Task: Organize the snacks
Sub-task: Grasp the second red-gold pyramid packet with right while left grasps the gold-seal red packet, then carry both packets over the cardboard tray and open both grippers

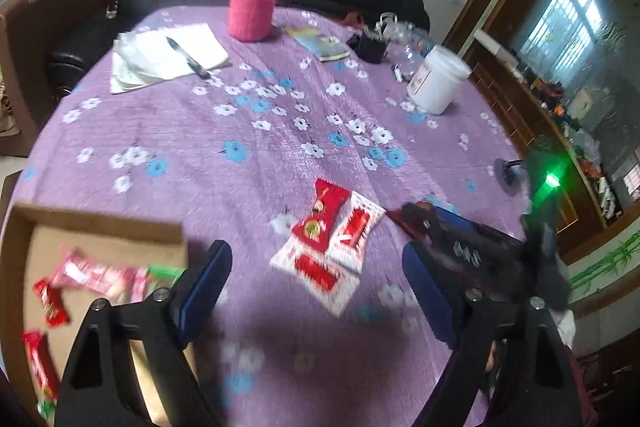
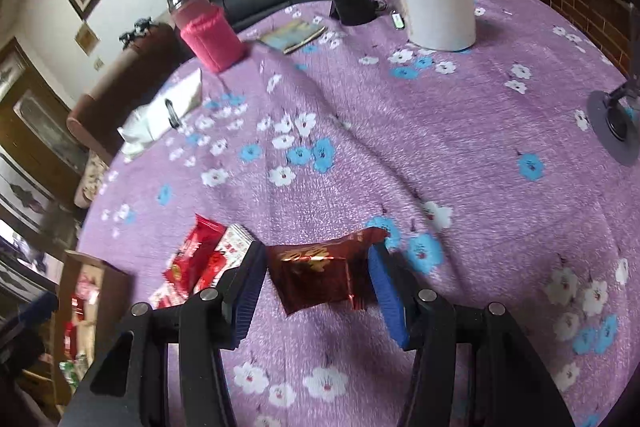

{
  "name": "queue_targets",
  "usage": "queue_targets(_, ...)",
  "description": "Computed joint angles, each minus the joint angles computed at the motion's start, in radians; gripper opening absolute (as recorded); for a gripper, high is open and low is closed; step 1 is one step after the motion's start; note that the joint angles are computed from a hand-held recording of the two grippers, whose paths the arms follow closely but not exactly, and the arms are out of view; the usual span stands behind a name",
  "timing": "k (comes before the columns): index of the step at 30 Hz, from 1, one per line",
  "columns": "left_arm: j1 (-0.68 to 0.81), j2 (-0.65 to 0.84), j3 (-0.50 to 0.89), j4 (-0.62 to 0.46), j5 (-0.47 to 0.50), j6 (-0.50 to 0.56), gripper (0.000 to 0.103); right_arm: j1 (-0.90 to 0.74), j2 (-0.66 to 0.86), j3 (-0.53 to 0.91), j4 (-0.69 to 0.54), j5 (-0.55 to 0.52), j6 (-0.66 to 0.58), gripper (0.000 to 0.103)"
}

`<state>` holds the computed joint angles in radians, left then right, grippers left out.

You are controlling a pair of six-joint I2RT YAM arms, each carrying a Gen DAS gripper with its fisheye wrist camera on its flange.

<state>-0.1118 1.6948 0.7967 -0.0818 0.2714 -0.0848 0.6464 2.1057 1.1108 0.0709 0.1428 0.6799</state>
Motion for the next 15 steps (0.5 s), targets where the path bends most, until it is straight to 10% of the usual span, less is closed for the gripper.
queue_targets(4,-0.057,0.178,0.143,-0.043,-0.051,0.004,0.067,0.018,-0.018,-0.022,-0.024,0.027,-0.018,0.044)
queue_targets(14,-0.127,0.406,0.342,-0.074,-0.163,0.03,0.066,0.033,-0.179,-0.34,0.201,-0.025,0.022,0.045)
queue_targets(15,-0.127,0.407,0.343,-0.071,-0.151,0.033,0.05,0.029,-0.177,-0.351,0.224,-0.033,0.02,0.045)
